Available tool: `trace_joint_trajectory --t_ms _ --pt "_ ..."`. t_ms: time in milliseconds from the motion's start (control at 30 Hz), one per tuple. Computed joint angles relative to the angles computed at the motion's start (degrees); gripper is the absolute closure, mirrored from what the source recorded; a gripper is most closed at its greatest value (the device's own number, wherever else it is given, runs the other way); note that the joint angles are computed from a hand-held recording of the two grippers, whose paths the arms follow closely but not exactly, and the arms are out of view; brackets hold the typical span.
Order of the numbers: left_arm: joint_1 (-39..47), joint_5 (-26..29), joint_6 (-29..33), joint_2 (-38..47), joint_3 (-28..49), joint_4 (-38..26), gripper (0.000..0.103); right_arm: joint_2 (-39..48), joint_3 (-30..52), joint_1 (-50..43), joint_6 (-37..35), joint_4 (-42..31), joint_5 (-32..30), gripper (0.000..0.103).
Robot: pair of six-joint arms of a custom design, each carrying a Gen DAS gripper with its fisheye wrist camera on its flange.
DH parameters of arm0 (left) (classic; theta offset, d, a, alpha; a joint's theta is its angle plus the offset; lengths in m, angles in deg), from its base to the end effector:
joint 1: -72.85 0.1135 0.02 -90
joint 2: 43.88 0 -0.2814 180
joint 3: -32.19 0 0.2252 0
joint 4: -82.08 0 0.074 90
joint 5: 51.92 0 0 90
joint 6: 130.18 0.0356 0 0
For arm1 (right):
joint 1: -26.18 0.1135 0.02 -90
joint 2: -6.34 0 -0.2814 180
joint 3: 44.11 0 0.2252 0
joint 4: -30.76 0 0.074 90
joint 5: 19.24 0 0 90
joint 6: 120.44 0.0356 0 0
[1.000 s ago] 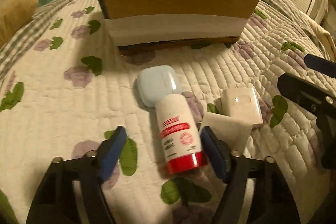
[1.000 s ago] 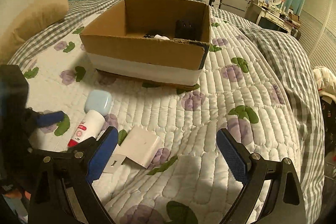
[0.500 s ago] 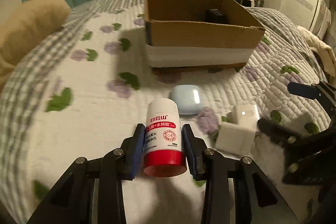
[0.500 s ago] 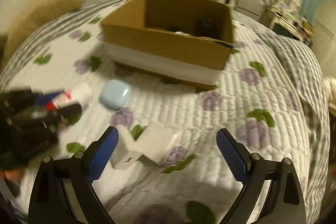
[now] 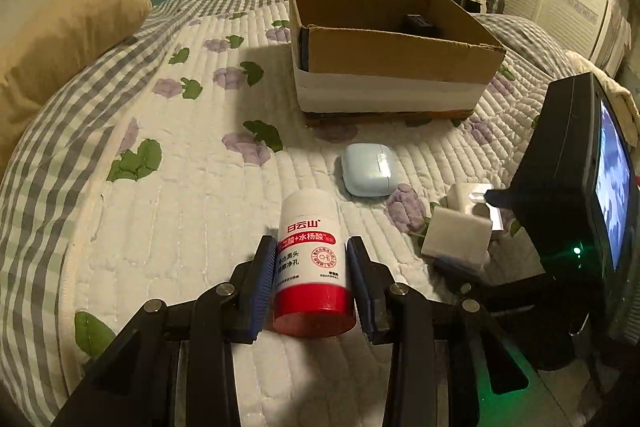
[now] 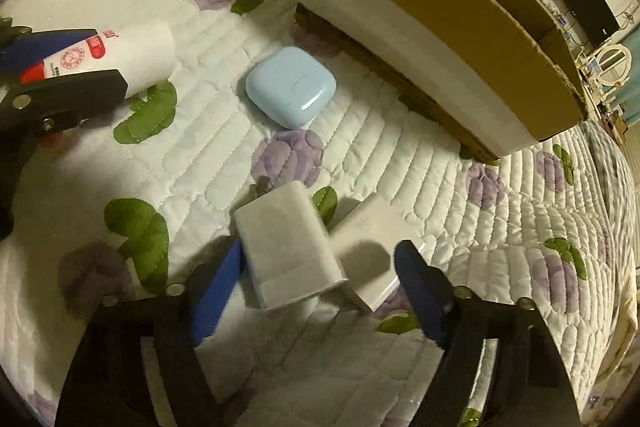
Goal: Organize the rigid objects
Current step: 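Grasp the red-and-white bottle upright with the left tool, then grasp the small white charger with the right tool, then carry the bottle and white charger into the box and open both tools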
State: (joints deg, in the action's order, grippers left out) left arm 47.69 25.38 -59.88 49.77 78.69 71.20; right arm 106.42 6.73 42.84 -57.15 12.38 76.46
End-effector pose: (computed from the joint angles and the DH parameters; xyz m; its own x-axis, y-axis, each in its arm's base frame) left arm 0.2284 -0.0986 0.1370 -0.8272 0.0252 -0.5614 0.0324 0.9995 -0.0029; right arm 0.2481 0.0706 0.1188 -0.6794 -0.6702 -0.2988 -0.6206 0.7421 -0.2532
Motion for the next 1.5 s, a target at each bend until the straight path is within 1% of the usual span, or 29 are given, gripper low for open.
trace_joint_trajectory --t_ms 33,67,167,267,300,400,533,567,600,633,733,800,867,967,1000,1033,1100,1133,1300,1433,1467,1500 --pt "0.04 0.13 -0.07 -0.08 -0.02 -0.03 0.066 -0.14 -0.16 0.19 -0.15 0.18 0.29 0.05" --pt "0.13 0.27 -0.03 -0.11 -0.05 -0.02 0.066 -0.36 -0.66 0.71 -0.05 0.97 0.94 0.053" --pt "0.23 0.36 0.19 -0.1 -0.02 -0.01 0.066 -1.61 -2.18 1.8 0.23 2.32 1.57 0.056" --pt "0.06 0.18 0.29 -0.1 0.15 -0.19 0.066 -5.61 -3.43 0.41 -0.09 2.31 -1.53 0.059" --pt "0.0 0.17 0.31 -0.21 0.28 -0.34 0.066 -6.85 -3.45 -0.22 0.02 1.81 -2.65 0.062" --pt "-0.59 -0.31 0.43 -0.65 0.72 -0.86 0.066 -11.11 -3.61 -2.92 0.51 0.49 -6.76 0.063" --pt "-1.25 -0.63 0.5 -0.98 1.46 -1.65 0.066 -13.83 -3.19 -5.27 1.04 -1.49 -10.49 0.066" --pt "-1.38 -0.71 0.5 -1.08 1.55 -1.74 0.066 -13.94 -2.83 -6.49 0.47 -1.9 -12.1 0.08" --pt "-1.59 -0.93 0.52 -1.31 1.93 -2.17 0.066 -14.69 -3.55 -6.67 1.0 -0.86 -12.68 0.103" --pt "-1.72 -1.12 0.55 -1.48 2.2 -2.44 0.066 -15.77 -3.39 -7.55 1.48 -0.6 -14.04 0.103" --pt "-1.86 -1.2 0.94 -1.96 3.41 -3.38 0.066 -16.45 -0.67 -9.89 1.67 -3.81 -17.76 0.103" --pt "-1.86 -1.1 1.15 -2.07 3.96 -3.71 0.066 -15.9 0.52 -10.8 1.29 -5.28 -19.15 0.103" --pt "-1.94 -1.57 1.11 -1.88 4.41 -4.01 0.066 -15.14 1.03 -11.73 1.67 -5.12 -20.0 0.103" --pt "-1.43 -1.49 1.12 -0.67 5.28 -4.05 0.066 -11.08 4.92 -13.31 3.03 -7.83 -21.47 0.102" --pt "-0.97 -1.33 1.3 0.01 5.57 -3.6 0.066 -9.87 5.7 -13.28 3.55 -7.85 -21.03 0.094" --pt "-0.78 -1.41 1.3 0.6 5.87 -3.3 0.066 -7.77 7.46 -13.25 3.91 -8.79 -20.68 0.073" --pt "0.07 -1.43 1.48 2.45 7.14 -2.85 0.066 -3.87 10.51 -13.12 5.21 -9.39 -20.96 0.051" --pt "0.39 -1.34 1.52 3.13 7.57 -2.64 0.066 -1.83 12.18 -12.78 5.72 -9.76 -20.94 0.051" --pt "2.42 -0.68 1.87 6.63 9.9 -2.19 0.066 9.64 20.92 -9.88 8.12 -11.78 -16.94 0.051" --pt "3.42 -0.09 2.05 7.92 10.73 -2.33 0.066 16.03 26.75 -9.96 9.35 -15.18 -17.32 0.052" --pt "3.52 -0.03 2.08 8.07 10.89 -2.44 0.066 16.35 27.17 -10.13 9.3 -15.6 -17.82 0.057" --pt "3.65 0.03 2.15 8.08 11.01 -2.58 0.066 16.05 27.16 -10.54 8.94 -15.94 -19.23 0.072"
